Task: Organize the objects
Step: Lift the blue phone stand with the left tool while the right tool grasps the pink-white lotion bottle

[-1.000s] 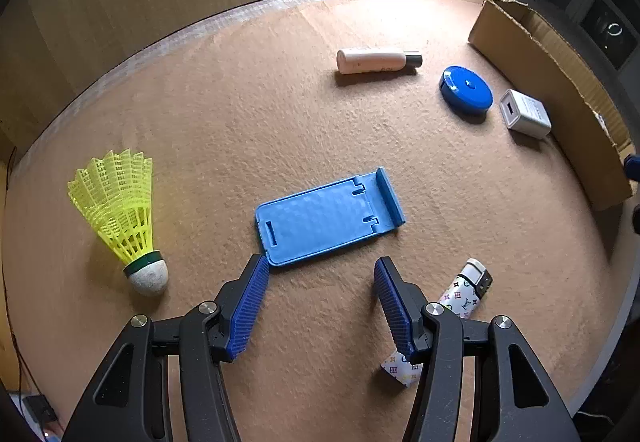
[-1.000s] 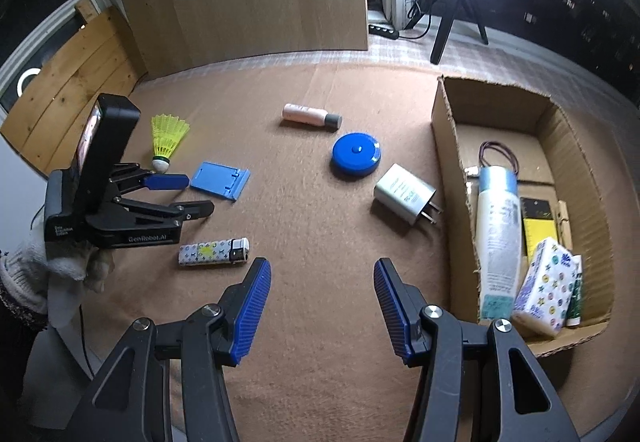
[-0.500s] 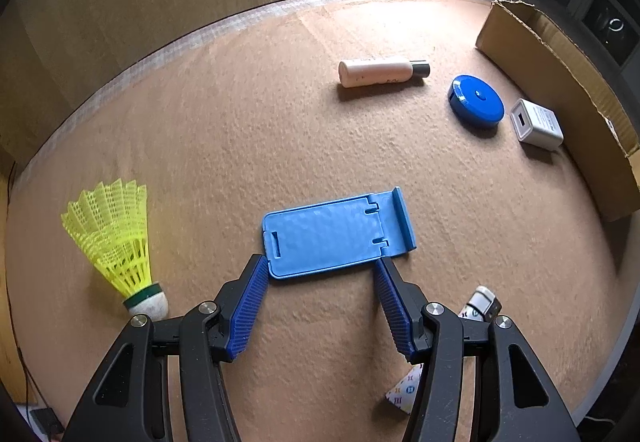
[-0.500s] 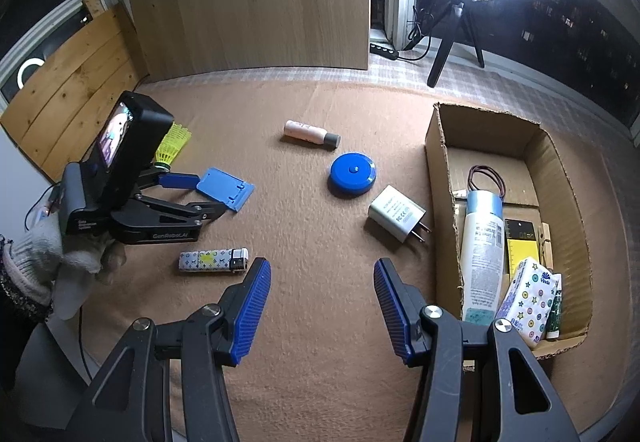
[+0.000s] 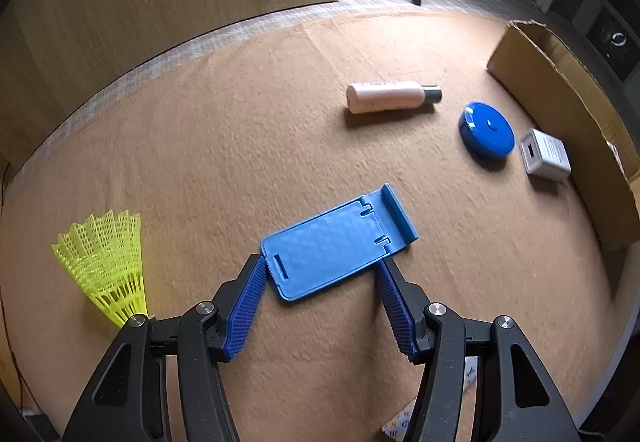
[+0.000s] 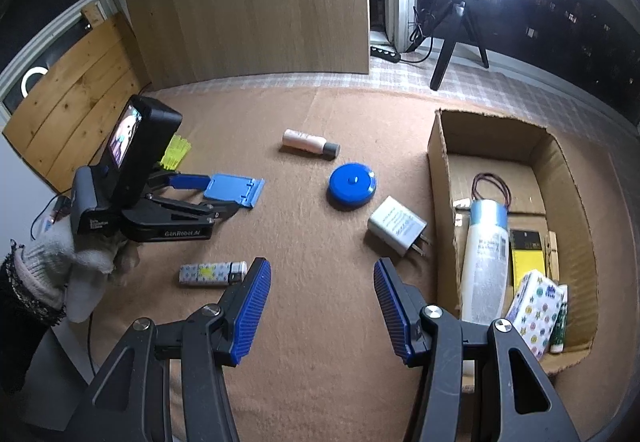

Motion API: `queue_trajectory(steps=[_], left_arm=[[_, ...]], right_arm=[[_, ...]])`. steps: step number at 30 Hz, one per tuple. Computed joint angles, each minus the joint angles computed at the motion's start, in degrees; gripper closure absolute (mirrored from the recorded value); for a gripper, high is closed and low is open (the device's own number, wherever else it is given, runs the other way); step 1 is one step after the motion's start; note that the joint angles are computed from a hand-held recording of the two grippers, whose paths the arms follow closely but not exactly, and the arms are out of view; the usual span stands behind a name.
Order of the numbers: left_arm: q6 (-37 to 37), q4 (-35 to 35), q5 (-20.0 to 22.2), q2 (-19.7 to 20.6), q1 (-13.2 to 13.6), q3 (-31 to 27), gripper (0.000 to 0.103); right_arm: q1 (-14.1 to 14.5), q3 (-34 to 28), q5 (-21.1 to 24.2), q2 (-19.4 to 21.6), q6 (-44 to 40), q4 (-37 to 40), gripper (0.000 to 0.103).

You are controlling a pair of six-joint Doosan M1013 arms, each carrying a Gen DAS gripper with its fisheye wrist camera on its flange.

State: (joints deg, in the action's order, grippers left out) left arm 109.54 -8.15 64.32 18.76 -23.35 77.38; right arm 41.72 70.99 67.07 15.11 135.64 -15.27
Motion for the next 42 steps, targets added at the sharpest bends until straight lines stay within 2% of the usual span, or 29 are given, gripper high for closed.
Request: queue_trajectory(steps=[6,16,20,23,30,32,36,40,42], left_arm=[[0.1,-1.0,0.4,1.0,0.0,-1.5,0.041],[2.6,-1.1,0.9,2.4,-0.2,-3.6,0.04],[5.6,-3.8,0.6,2.3,0.1,-4.1,0.04],[6.4,-6.6,2.6,3.7,0.6,-5.9,0.035],[7.4,-12.3,7.4,6.5,1.5,-9.2,0.035],[7.8,-12.2,9.0,6.8,1.5,-9.5,0.035],[9.9,-10.5,9.2,5.8,1.1,-8.2,0.036],[10.0,-8.0,8.0,4.3,0.6,-6.1,0.036],[9.2,-7.1,7.3,3.7,0.4,-5.4,0.04]], right_arm=[[-2.0,-0.7,-2.5,0.7,-2.2,3.1,0.053],[-5.4,-5.0,-2.0,4.8,-8.8,7.4,0.053],[-7.0,-6.6,-2.1,6.5,-10.3,10.0,0.053],[-7.9,-7.6,-2.4,7.7,-10.9,12.0,0.053],[-9.4,-9.9,-2.3,10.1,-11.5,15.8,0.053],[-9.6,-10.8,-1.8,10.8,-11.8,16.1,0.053],[-9.9,-12.7,-0.6,12.3,-12.8,16.6,0.053],[-9.9,-14.9,0.8,14.2,-14.5,16.7,0.053],[-9.8,-16.1,1.9,15.2,-15.0,16.5,0.053]])
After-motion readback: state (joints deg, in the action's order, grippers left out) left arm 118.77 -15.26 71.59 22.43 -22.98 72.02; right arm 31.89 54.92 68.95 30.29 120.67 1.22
